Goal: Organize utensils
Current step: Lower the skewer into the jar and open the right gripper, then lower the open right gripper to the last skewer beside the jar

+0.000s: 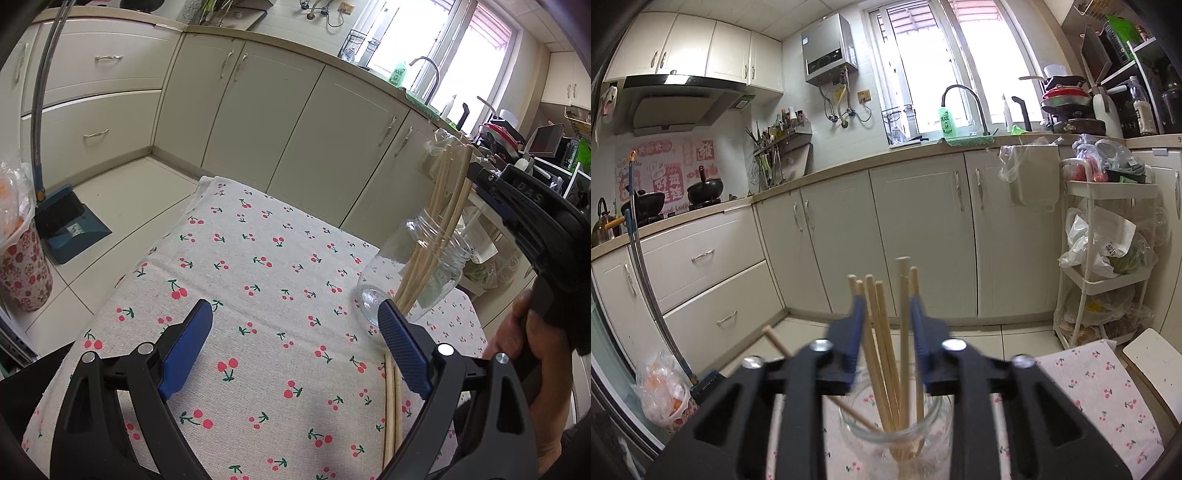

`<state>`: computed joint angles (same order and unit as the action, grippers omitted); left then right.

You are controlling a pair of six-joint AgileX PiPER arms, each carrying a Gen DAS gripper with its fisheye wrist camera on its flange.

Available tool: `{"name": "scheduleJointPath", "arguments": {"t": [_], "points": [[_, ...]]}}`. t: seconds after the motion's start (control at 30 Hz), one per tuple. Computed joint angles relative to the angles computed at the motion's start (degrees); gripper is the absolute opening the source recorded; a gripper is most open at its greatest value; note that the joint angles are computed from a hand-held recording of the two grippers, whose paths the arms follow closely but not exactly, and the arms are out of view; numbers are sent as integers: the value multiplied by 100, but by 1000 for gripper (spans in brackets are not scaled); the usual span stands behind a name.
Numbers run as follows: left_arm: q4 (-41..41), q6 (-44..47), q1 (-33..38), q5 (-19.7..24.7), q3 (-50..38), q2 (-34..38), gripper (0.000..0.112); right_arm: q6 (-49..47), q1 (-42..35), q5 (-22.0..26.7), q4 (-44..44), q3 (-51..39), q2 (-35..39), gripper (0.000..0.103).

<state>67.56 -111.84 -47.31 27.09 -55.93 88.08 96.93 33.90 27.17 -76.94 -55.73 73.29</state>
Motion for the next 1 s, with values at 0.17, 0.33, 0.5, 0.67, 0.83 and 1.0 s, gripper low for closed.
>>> {"name": "scheduleJointPath", "arguments": {"t": [0.17,0.33,0.5,0.67,0.83,1.0], "points": [[4,-19,-2,17,9,-22,87,-144,347,487,345,309,-512,39],[10,-19,7,8,17,-29,88,-622,950,1274,1275,759,-1080,48],[15,-28,8,10,28,-42,88,-972,1479,1960,2297,1145,-1442,49],[14,-36,2,41,30,-55,88,-1213,1938,2408,3044,1350,-1539,49],[17,-55,7,49,37,-62,88,-1965,1779,2323,3724,1210,-1169,49],[12,-61,-3,70,38,-70,88,-2799,1522,2259,4285,901,-633,49]]}}
